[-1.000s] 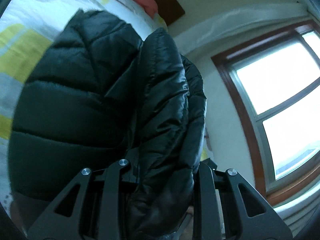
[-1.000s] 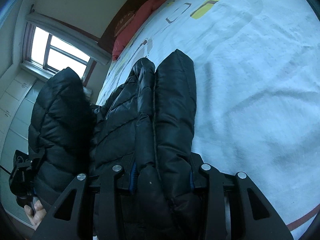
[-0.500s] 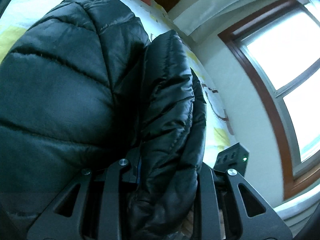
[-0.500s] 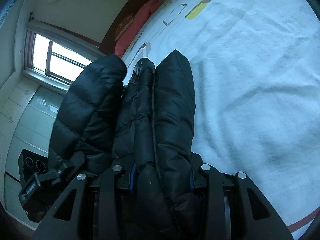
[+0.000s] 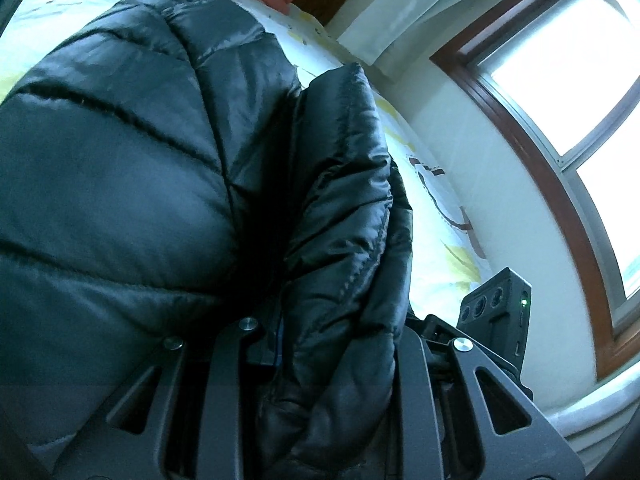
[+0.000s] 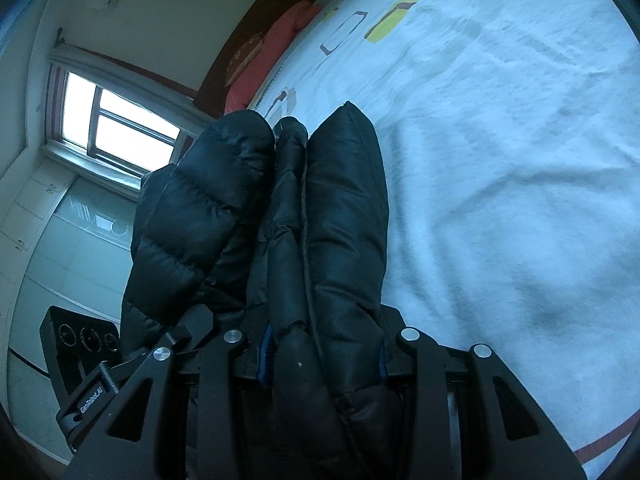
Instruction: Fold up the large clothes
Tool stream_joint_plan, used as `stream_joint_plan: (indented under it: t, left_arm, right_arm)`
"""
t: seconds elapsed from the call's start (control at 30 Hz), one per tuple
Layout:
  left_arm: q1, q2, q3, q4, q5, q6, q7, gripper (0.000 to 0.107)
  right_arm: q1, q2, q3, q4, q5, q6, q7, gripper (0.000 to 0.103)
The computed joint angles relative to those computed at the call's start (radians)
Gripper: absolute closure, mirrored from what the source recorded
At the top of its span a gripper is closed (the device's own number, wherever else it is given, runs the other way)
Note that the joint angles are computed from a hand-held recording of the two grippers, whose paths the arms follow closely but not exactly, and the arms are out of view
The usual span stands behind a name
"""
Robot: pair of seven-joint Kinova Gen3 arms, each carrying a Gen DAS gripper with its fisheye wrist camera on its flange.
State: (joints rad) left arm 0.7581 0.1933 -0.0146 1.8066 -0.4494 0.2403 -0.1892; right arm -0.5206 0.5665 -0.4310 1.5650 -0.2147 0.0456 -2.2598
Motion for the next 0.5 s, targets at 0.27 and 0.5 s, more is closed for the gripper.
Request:
stream_joint_plan:
  t: [0.27,0.5]
  left_arm:
    - [0.017,-0.001,-0.002,-0.014,-0.049,0.016,0.039,0.086]
    - [-0.005,0.002,0.052,-0.067,-0.039,0.104,0.005,0.083]
  right_arm:
    - [-0.123,-0.095,0.175,0.033,-0.033,0.018,-0.093,0.048]
    - [-0.224,-0.138,0.298,0.039,0.01,0.067,-0.167,0.046]
